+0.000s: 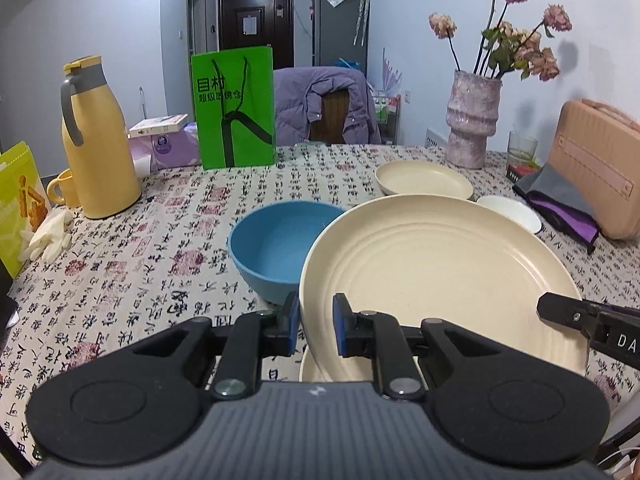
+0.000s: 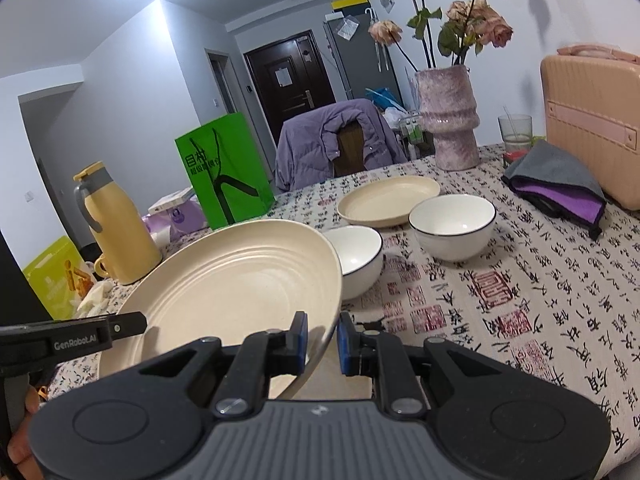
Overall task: Organize plates and bowls
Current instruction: 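Lower the held ribbed plate with both grippers in front of the blue bowl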
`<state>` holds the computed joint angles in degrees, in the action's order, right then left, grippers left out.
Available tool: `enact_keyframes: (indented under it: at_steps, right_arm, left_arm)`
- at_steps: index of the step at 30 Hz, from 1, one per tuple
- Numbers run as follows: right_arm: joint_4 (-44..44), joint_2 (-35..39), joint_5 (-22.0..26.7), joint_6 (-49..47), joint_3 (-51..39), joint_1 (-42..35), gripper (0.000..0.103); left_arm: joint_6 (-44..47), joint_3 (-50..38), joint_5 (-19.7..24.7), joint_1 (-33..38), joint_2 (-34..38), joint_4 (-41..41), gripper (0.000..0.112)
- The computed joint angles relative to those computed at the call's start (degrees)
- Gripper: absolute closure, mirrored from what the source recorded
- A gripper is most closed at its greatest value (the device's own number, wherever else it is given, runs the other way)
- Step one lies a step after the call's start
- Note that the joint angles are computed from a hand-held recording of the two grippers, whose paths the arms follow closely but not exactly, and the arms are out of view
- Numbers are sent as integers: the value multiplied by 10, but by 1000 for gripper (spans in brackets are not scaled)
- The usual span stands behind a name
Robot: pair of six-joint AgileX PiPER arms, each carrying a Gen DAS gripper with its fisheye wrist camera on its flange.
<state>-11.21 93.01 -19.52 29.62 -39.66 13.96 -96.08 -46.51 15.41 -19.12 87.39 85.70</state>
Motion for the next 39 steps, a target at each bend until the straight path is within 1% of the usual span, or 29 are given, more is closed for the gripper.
enact_keyframes:
  at_steps: [5, 16, 21, 25, 32, 35, 39]
  right_arm:
    - [-8, 16, -2, 6, -2, -3, 88]
    - [8, 54, 2, -17, -11, 0, 88]
    - [48, 68, 8, -58, -17, 10, 88]
    - [61, 78, 11, -72, -22, 12, 88]
    - [123, 90, 10, -140, -26, 23, 88]
    - [161, 94, 9, -182, -28, 31, 88]
    - [236, 103, 3, -264, -32, 46, 88]
  left_arm:
    - [-5, 1, 1, -2, 19, 5, 96]
    - [-36, 5, -4, 0, 51, 33, 96]
    - [-48, 7, -6, 4, 59, 48, 96]
    - [-47, 6, -5, 2, 67, 47, 96]
    - [-47, 1, -4, 1, 83, 46, 96]
    - [-42, -2, -6, 3, 91, 43, 96]
    - [-46, -3, -3, 2, 101, 46, 96]
